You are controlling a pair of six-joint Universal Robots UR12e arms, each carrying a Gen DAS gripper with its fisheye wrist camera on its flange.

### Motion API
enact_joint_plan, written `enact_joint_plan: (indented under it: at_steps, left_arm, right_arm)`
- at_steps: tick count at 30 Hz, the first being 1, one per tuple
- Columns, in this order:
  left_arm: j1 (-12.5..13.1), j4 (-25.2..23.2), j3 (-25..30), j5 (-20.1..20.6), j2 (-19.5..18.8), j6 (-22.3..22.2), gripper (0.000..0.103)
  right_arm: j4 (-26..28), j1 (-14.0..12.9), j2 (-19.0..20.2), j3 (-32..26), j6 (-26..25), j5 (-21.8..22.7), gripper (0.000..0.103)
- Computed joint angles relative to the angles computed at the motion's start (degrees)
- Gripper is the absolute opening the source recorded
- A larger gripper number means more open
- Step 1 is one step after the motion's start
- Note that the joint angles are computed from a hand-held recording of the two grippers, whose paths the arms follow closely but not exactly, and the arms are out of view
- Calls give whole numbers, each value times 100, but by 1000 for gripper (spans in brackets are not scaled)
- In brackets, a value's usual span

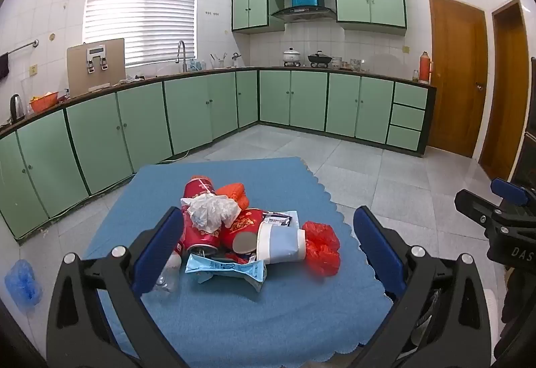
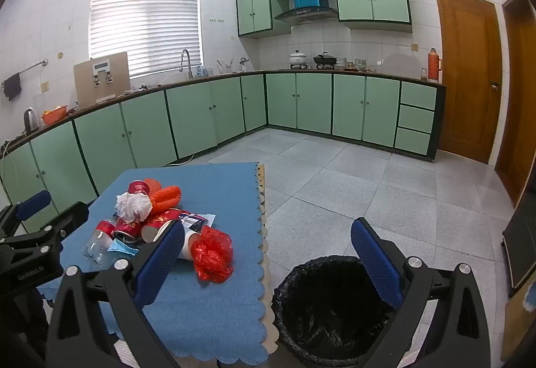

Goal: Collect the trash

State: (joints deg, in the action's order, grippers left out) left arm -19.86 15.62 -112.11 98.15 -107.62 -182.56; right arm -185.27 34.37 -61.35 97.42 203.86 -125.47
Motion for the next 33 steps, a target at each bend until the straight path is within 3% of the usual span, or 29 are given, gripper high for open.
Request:
enact_joint_plan:
  at_steps: [33]
  left_arm:
    - [-16,35,8,48,-14,55,98]
  right_arm:
    - [-7,-12,-10,23,43,31,97]
